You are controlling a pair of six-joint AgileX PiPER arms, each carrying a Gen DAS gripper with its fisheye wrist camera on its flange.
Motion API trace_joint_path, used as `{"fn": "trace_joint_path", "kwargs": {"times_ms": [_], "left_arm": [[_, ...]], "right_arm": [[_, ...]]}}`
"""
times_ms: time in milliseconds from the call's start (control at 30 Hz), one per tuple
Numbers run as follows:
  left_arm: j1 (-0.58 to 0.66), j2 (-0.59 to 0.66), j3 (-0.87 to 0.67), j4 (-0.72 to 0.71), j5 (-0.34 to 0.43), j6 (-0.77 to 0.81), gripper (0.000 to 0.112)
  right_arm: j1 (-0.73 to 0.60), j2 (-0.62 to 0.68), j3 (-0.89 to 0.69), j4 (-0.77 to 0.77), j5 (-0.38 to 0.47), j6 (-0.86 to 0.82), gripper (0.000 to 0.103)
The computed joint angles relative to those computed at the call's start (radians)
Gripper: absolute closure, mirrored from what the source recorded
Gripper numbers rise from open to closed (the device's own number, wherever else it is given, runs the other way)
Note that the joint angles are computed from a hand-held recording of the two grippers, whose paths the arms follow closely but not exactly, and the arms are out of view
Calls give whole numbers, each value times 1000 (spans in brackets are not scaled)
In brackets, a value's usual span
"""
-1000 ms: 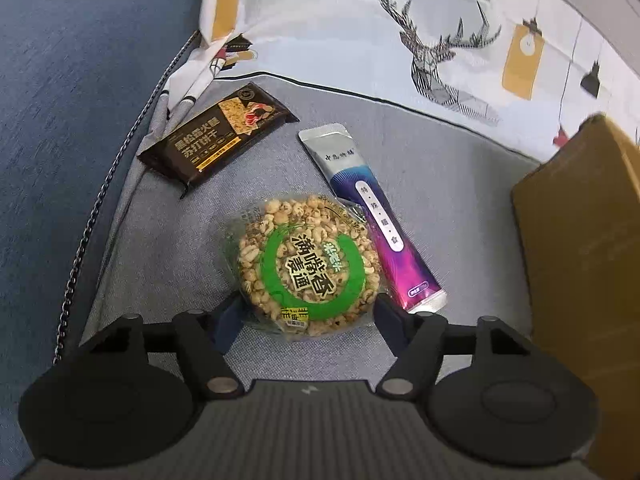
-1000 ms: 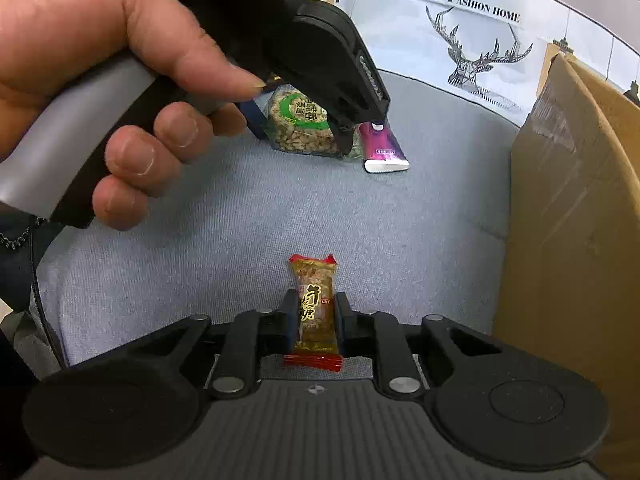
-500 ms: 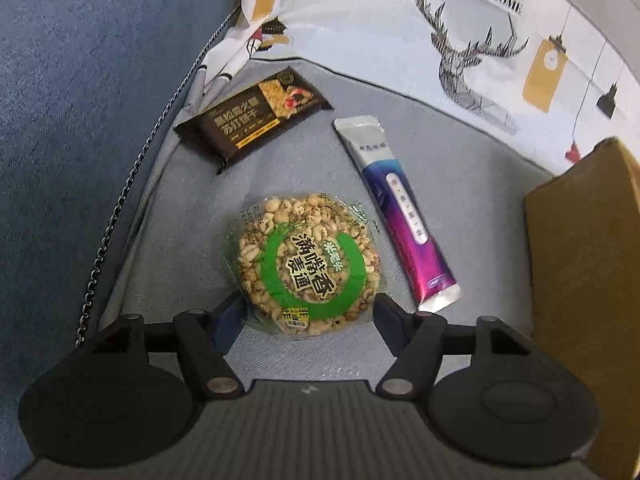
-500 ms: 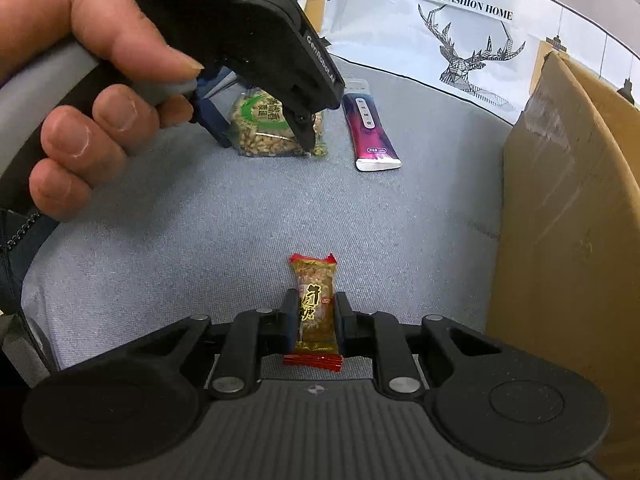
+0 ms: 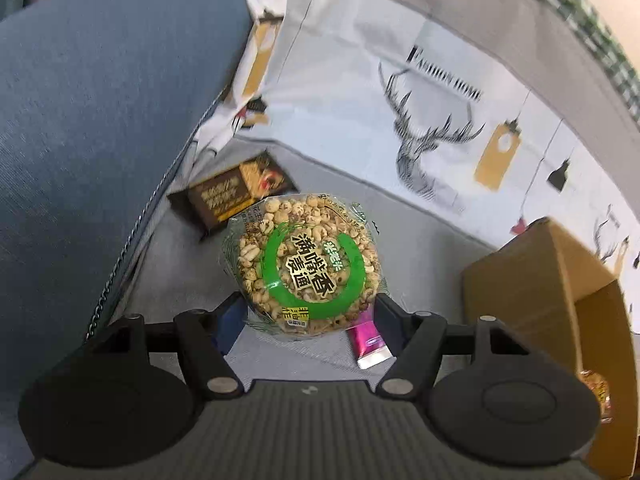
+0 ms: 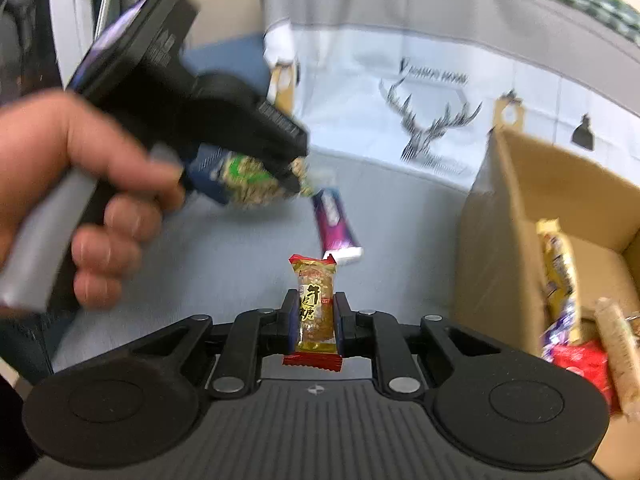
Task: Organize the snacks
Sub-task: 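Lift and carry the snack bar and peanut cake over the box with both tools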
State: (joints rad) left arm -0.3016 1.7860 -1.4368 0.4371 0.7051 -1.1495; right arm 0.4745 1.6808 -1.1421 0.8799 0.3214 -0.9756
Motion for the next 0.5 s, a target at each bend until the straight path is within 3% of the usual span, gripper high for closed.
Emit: {"fn": "trace_joint_path", "kwargs": {"times_ms": [267,400,500], "left_arm": [[-46,-70,57,118,-69,-117,38],[-97,-96,60,227,-55,-204,38],[-152,-109,21,296,4,-249,38]], "right_arm": [[-123,-64,-25,186,65,-112,85],[-200,-71,-74,217,128,-105,85],[-270,-72,-148,193,206,-36,85]]}}
